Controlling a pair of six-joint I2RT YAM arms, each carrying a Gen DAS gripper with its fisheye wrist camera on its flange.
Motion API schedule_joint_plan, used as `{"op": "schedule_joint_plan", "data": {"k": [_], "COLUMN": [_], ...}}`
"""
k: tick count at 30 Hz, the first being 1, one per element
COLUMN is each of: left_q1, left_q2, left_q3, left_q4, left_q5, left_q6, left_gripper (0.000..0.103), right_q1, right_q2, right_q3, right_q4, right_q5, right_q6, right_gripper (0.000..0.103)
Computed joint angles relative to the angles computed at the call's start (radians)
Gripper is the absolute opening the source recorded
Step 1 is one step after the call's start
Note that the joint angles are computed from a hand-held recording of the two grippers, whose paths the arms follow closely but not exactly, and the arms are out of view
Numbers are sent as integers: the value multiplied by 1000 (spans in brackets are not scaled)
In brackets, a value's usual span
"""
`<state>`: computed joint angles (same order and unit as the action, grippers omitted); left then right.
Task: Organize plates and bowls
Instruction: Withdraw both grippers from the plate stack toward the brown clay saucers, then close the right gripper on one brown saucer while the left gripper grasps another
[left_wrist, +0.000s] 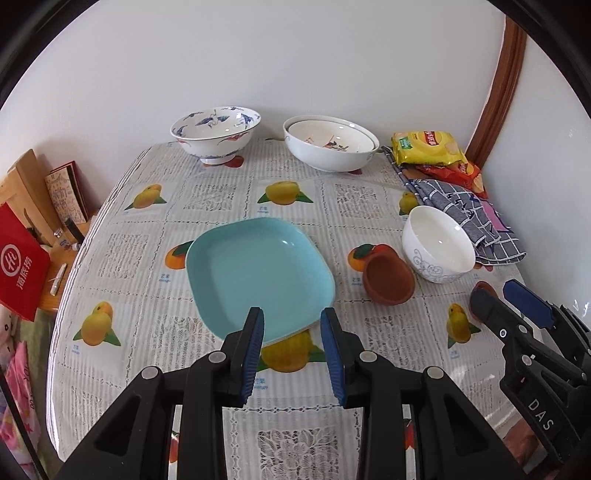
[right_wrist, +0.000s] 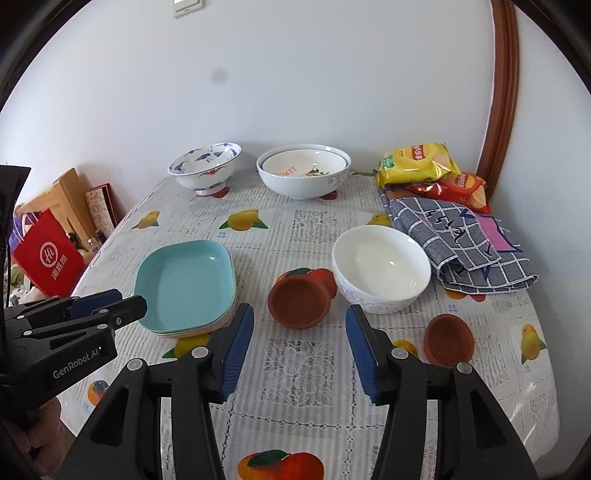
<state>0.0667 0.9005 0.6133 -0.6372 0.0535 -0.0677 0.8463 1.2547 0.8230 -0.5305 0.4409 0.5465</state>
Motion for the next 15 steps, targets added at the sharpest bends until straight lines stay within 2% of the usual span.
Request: {"op": "schedule_joint_plan", "data": {"k": [4, 7, 12, 15], "left_q1": [-124, -218, -346, -413], "left_q2": [0, 18, 84, 143], "left_q3": [22, 41, 77, 101], "left_q4": [1, 12, 38, 59], "left_q5": [-59, -107, -154, -188], "left_q6": [-72, -118, -181, -211], "left_gripper": [30, 30, 30, 30], "right_q1": [-42, -100, -202, -285], "right_q2": [-101, -177, -297, -368], "right_q3": [-35, -64, -99, -132], "right_q4": [-50, -84, -155, -161], "right_q5": [16, -13, -22, -59], "right_q6": [10, 3, -38, -85], "right_gripper": [52, 54, 65, 67]}}
